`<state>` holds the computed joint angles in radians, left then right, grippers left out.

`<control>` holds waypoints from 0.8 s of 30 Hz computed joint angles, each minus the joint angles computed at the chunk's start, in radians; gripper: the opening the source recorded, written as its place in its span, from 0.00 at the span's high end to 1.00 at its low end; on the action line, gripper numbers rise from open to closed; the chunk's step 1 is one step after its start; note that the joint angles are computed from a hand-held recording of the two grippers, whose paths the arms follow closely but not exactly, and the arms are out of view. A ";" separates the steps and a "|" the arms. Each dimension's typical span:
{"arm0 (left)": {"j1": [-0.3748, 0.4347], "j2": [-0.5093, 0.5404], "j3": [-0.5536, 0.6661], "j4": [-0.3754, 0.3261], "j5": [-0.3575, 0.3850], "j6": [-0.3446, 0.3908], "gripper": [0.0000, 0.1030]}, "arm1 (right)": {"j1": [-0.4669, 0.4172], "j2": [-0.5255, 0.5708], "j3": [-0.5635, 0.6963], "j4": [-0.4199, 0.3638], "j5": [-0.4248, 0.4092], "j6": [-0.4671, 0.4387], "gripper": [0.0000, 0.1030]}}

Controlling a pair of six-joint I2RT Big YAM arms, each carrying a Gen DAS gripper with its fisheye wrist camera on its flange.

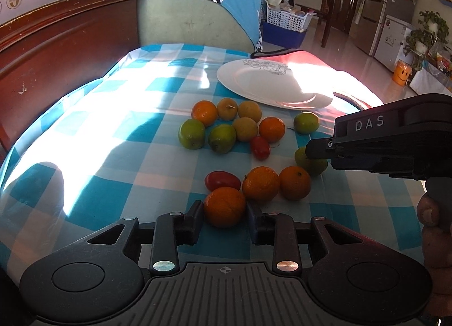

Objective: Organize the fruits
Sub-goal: 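Move the left tool to an orange while the right tool approaches a green fruit, then close the left tool on the orange while the right tool grasps the green fruit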

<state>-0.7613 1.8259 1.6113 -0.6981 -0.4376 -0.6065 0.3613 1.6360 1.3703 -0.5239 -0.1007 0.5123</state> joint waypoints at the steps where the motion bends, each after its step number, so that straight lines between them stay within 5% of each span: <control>1: -0.001 0.000 0.001 -0.003 -0.009 -0.003 0.71 | 0.000 -0.003 -0.001 0.000 0.014 0.003 0.66; 4: 0.000 -0.006 -0.003 -0.001 -0.026 -0.013 0.71 | 0.006 -0.008 -0.002 -0.009 0.067 -0.005 0.65; 9: -0.004 -0.003 -0.002 0.002 -0.029 0.007 0.71 | 0.005 -0.007 -0.005 -0.001 0.019 -0.006 0.65; 14: -0.003 -0.001 -0.003 0.006 -0.017 0.009 0.70 | 0.014 0.009 0.012 -0.013 0.038 -0.034 0.54; 24: -0.006 0.010 0.008 -0.013 -0.013 0.015 0.71 | 0.024 0.043 0.035 -0.014 0.083 -0.082 0.50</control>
<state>-0.7673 1.8362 1.6197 -0.7107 -0.4508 -0.5917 0.3850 1.6793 1.4048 -0.5378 -0.0172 0.4299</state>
